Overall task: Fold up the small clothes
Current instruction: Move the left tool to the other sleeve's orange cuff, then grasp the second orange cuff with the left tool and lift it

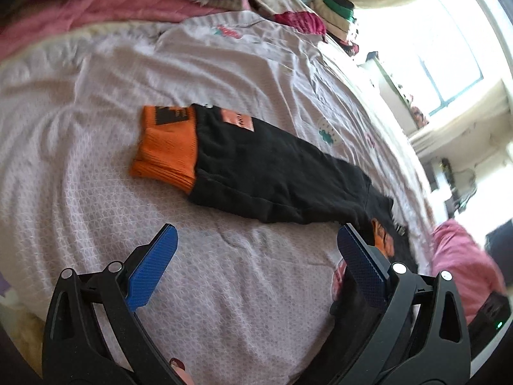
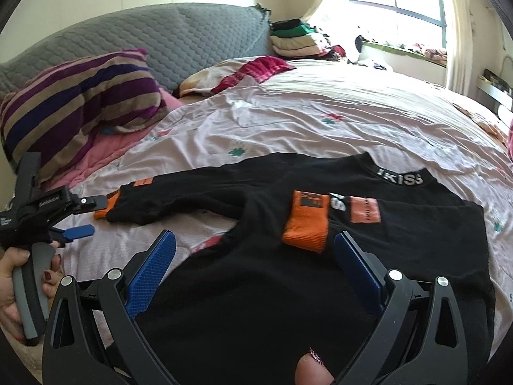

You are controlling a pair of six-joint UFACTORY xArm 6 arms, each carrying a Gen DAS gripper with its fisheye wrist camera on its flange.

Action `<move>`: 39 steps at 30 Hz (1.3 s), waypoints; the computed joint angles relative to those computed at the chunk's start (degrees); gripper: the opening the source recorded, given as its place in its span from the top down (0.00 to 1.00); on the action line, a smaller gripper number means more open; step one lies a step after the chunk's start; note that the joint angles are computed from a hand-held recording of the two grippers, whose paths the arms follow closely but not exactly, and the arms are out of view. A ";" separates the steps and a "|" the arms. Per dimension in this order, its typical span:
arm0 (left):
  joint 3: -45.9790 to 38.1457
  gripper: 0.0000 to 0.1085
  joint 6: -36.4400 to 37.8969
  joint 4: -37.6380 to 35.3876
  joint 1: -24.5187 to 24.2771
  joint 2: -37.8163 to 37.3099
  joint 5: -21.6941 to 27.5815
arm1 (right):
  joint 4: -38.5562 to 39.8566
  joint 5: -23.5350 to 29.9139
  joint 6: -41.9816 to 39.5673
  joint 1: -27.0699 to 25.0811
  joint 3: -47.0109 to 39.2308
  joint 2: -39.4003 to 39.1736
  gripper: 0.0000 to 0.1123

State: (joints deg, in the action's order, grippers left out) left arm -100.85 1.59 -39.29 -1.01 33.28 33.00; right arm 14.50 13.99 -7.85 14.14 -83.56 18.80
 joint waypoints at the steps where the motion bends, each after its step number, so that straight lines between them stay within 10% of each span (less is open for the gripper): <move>1: -0.19 0.14 -0.30 -0.60 0.25 0.26 0.14 | -0.45 0.11 0.28 0.19 -0.30 0.21 0.12; 18: -13.63 0.32 -16.89 1.91 2.28 11.05 -0.09 | -3.02 3.69 3.43 1.11 -6.36 5.22 0.12; 25: -26.45 0.81 -26.34 11.73 1.84 19.62 0.99 | -2.80 4.33 5.30 0.50 -9.26 7.21 0.12; 39: -20.23 0.94 0.75 -8.22 -1.35 13.02 -8.46 | -7.50 4.35 19.56 -3.52 -5.65 6.42 0.12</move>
State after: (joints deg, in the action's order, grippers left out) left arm -121.08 2.34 -47.51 -2.36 46.30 24.54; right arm 7.00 18.34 11.71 10.62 -89.21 25.23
